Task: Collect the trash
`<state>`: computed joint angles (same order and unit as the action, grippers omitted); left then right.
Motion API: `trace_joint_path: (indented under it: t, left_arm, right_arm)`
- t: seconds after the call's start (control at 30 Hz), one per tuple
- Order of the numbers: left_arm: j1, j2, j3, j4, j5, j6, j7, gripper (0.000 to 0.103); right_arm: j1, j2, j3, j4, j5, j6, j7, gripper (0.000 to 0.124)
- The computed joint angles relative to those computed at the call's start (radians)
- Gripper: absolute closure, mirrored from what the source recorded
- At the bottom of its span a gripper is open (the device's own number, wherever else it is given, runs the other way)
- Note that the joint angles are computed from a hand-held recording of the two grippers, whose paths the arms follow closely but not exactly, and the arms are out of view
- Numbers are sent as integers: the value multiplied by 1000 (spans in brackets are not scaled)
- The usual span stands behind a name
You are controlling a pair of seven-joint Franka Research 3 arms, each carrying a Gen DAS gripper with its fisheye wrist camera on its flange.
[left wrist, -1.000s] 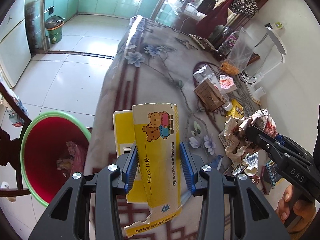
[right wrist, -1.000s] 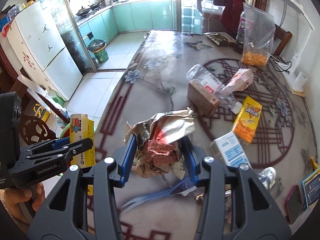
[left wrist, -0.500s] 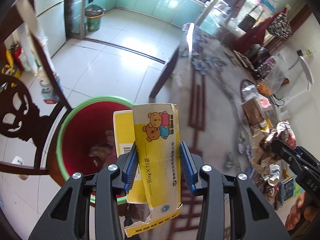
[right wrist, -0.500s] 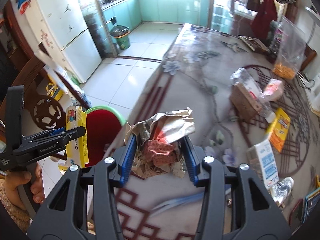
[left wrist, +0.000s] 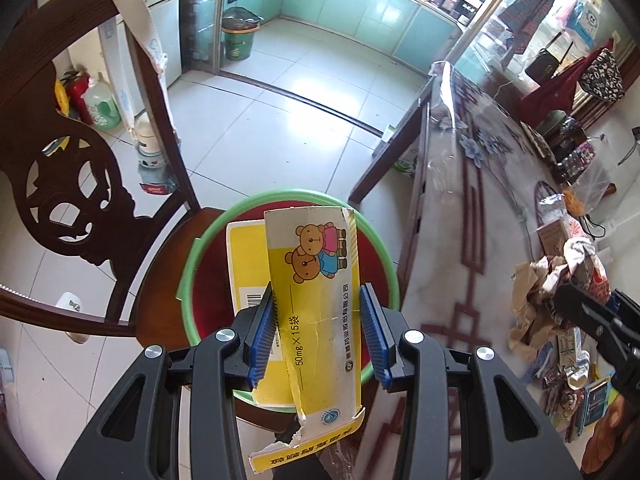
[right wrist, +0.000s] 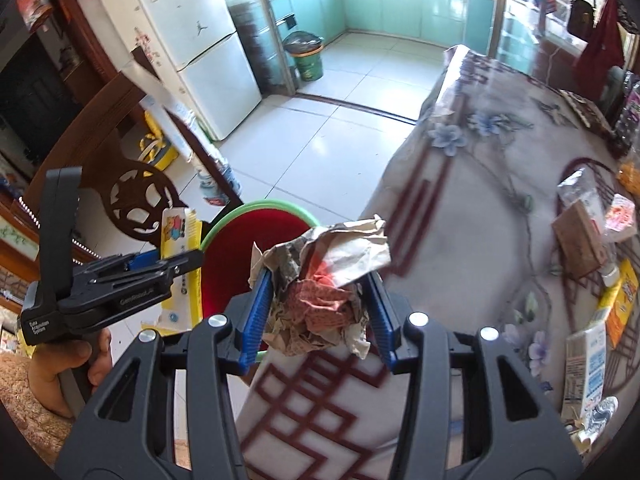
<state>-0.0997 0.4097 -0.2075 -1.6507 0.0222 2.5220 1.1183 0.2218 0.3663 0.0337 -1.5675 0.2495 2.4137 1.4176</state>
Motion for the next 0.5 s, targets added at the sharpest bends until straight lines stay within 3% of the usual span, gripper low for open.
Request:
trace_joint_path:
  t: [0.27, 0.5]
  left_arm:
    - [6, -4, 16, -4, 21, -11, -34, 65]
    - [8, 19, 10, 25, 22, -20, -22, 65]
  right_arm:
    - [8, 62, 15, 80, 14, -62, -26, 79]
    - [15, 67, 10, 85, 11, -54, -22, 79]
